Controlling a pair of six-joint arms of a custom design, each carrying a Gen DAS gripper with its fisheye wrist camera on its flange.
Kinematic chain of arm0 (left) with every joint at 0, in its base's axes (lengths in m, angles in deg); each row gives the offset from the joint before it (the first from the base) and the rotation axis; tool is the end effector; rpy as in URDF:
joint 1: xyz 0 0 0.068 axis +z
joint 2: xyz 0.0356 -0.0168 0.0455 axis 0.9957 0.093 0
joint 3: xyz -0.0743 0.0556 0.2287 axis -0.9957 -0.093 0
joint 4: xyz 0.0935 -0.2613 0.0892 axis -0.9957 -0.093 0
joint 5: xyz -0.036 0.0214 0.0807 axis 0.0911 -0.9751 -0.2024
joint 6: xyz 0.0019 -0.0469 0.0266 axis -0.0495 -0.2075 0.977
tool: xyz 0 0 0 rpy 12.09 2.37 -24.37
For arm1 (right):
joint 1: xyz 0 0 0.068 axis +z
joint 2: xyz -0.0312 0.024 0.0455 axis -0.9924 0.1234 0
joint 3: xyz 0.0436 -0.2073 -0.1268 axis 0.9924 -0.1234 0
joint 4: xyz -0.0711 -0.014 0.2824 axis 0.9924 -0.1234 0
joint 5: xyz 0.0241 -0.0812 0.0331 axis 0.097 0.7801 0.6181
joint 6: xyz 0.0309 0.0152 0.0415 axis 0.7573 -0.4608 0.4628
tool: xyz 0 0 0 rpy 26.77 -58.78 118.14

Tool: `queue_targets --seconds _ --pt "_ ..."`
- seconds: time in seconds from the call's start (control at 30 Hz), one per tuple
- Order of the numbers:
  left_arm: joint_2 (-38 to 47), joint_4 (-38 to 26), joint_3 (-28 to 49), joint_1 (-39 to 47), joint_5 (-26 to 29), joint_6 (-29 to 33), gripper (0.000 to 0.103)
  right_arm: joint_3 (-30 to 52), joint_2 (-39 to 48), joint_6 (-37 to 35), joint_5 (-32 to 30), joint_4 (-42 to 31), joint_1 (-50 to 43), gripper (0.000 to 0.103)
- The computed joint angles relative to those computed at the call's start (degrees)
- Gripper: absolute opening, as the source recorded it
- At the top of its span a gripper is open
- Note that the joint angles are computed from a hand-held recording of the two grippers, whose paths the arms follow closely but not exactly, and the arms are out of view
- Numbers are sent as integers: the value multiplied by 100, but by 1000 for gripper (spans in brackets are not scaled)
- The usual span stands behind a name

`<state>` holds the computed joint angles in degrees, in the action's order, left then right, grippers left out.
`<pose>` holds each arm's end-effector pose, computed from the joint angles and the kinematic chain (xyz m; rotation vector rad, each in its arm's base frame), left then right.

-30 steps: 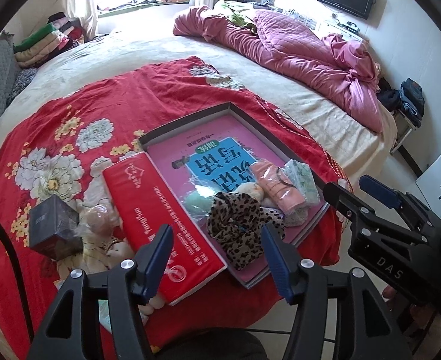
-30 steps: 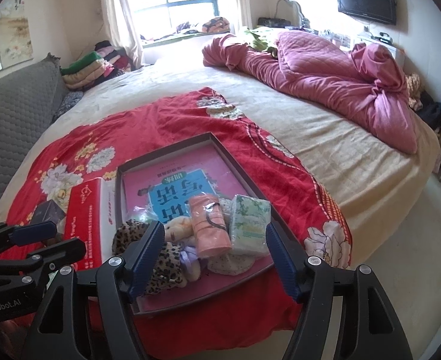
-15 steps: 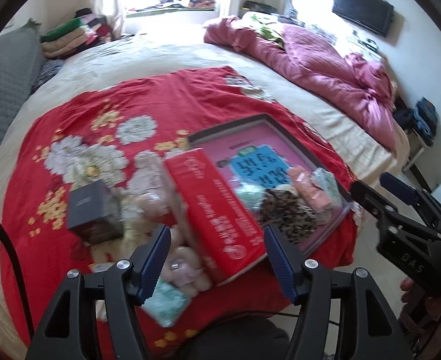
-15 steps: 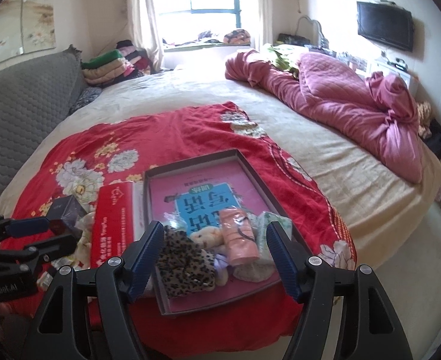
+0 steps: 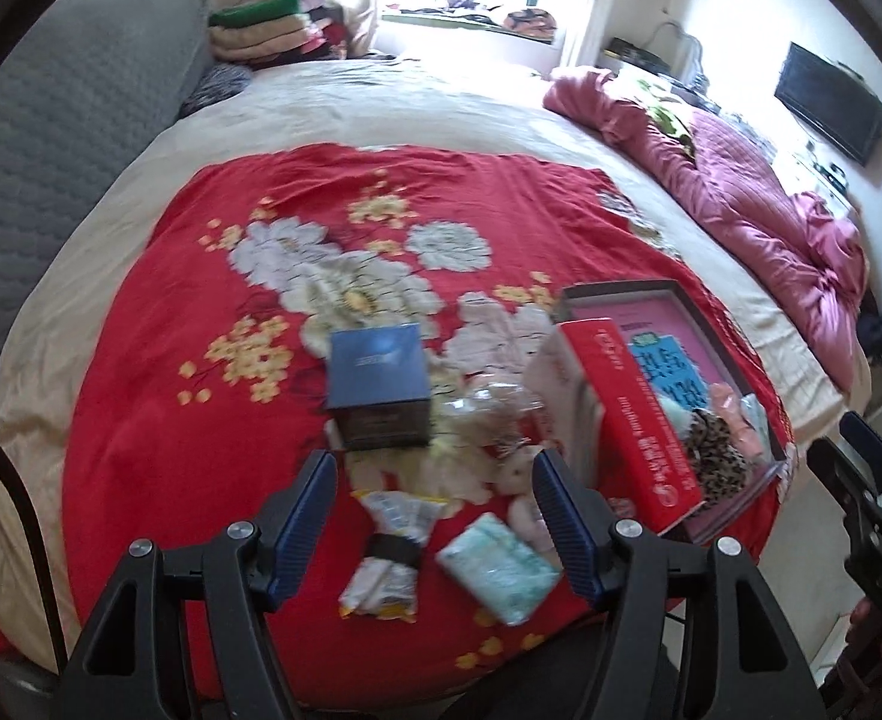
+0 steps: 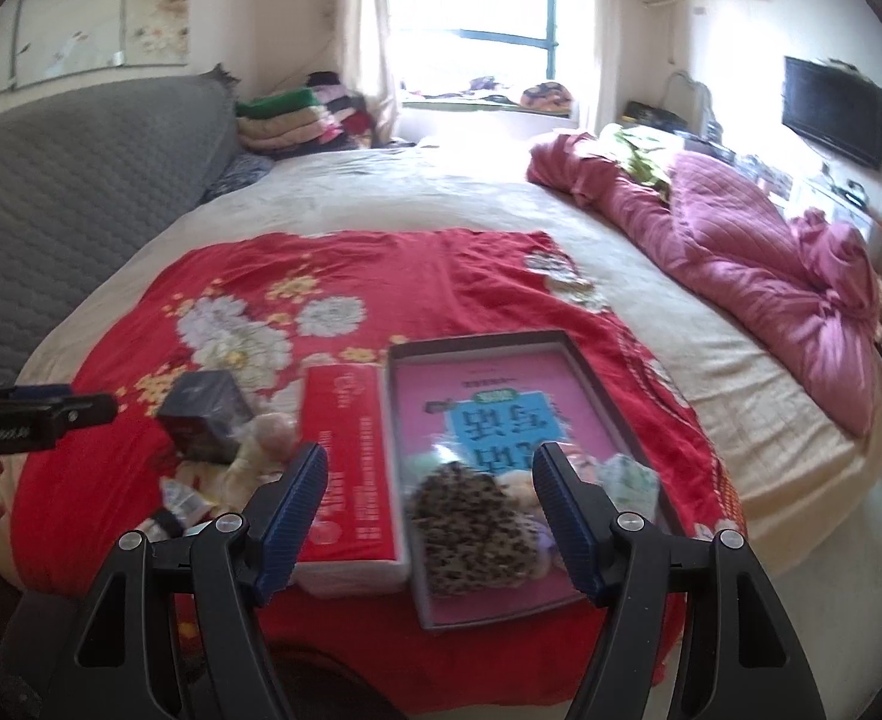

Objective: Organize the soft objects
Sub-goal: 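Move both grippers from the tray to the items on the bedspread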

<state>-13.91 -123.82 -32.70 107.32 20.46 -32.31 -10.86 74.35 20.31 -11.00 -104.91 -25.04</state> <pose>0.2216 0.0766 0.2224 0.2474 2.5399 -0.2483 0.1112 0.1314 0.2301 0.0830 2.2724 -0.0592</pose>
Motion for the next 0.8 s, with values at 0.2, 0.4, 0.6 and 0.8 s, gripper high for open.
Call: queue_targets --seconds 0.2,0.4,0.6,0.8 --pt "330 69 0 471 51 433 67 245 783 -64 -212 584 354 72" --pt "703 210 -77 732 -36 705 67 414 1692 -322 -550 1254 568 72" --pt "1047 332 -96 891 -4 884 67 627 2547 -471 -789 1616 686 72" --pt "1278 492 -188 919 -73 937 67 734 3078 -621 -1018 1887 702 72"
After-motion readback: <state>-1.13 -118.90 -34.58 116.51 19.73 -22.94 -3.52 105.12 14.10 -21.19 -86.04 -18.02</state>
